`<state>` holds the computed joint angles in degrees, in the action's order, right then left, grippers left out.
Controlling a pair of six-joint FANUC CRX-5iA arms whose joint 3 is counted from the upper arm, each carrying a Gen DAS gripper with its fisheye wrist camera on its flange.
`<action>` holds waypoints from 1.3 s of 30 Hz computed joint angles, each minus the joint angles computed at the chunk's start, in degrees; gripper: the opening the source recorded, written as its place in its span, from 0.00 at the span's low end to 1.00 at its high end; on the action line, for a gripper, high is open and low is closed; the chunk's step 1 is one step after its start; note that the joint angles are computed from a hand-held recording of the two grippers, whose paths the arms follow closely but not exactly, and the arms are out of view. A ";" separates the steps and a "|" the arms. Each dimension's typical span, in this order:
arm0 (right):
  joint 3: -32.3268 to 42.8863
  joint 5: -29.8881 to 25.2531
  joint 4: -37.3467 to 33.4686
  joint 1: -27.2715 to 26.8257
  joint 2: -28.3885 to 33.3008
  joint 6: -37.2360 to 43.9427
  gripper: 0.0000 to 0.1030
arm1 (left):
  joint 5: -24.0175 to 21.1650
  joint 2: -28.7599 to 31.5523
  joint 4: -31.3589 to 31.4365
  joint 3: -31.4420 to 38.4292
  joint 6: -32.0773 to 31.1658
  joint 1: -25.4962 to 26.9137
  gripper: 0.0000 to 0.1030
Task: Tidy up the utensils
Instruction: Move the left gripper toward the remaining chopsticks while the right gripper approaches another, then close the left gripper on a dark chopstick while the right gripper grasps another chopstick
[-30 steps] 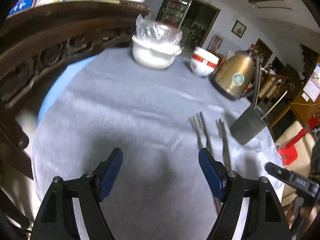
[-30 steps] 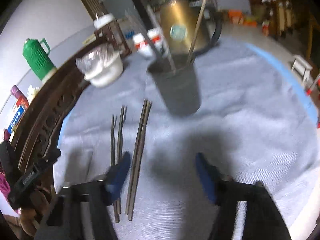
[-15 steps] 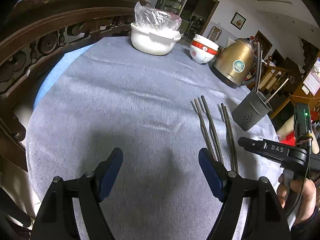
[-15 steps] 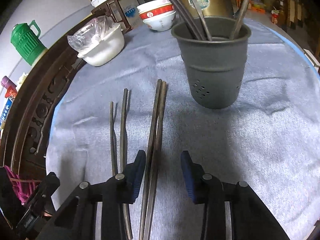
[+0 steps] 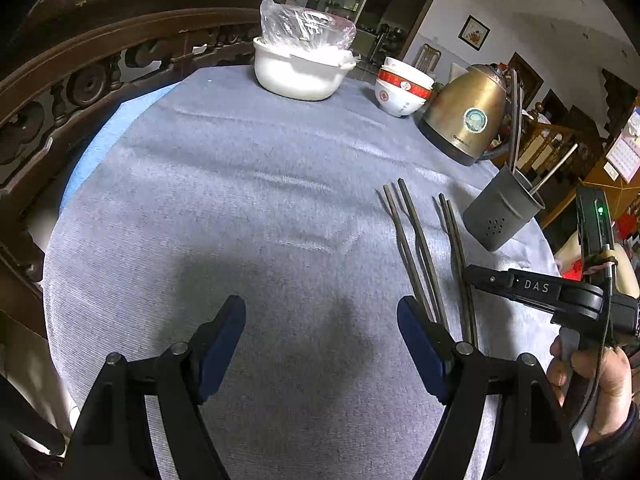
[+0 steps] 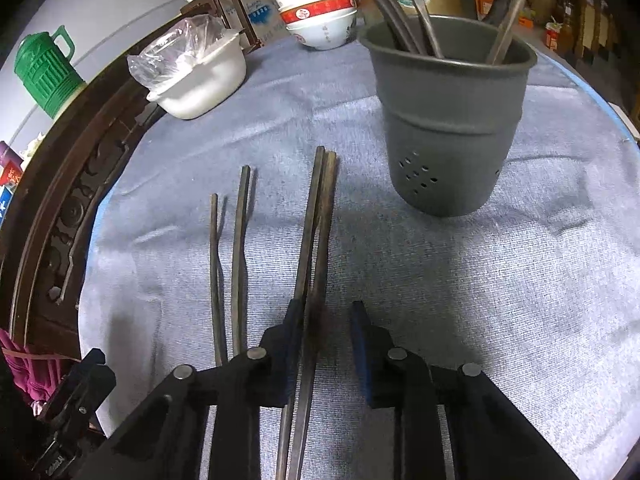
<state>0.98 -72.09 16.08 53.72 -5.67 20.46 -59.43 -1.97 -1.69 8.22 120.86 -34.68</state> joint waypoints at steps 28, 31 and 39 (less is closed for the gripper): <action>-1.94 -0.77 -3.94 -1.39 -2.83 4.77 0.10 | -17.72 22.72 7.04 25.96 -0.71 -0.38 0.54; -3.22 -0.20 -3.99 -1.20 -4.16 4.61 0.10 | -19.80 25.56 5.92 30.28 0.08 -0.93 0.48; -3.09 -1.57 -5.05 -1.19 -5.01 7.56 0.10 | -24.43 29.51 7.60 35.99 -5.66 -0.93 0.07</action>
<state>-2.11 -73.66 11.03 52.53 -10.68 28.02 -83.85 27.55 5.91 44.21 115.21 -35.61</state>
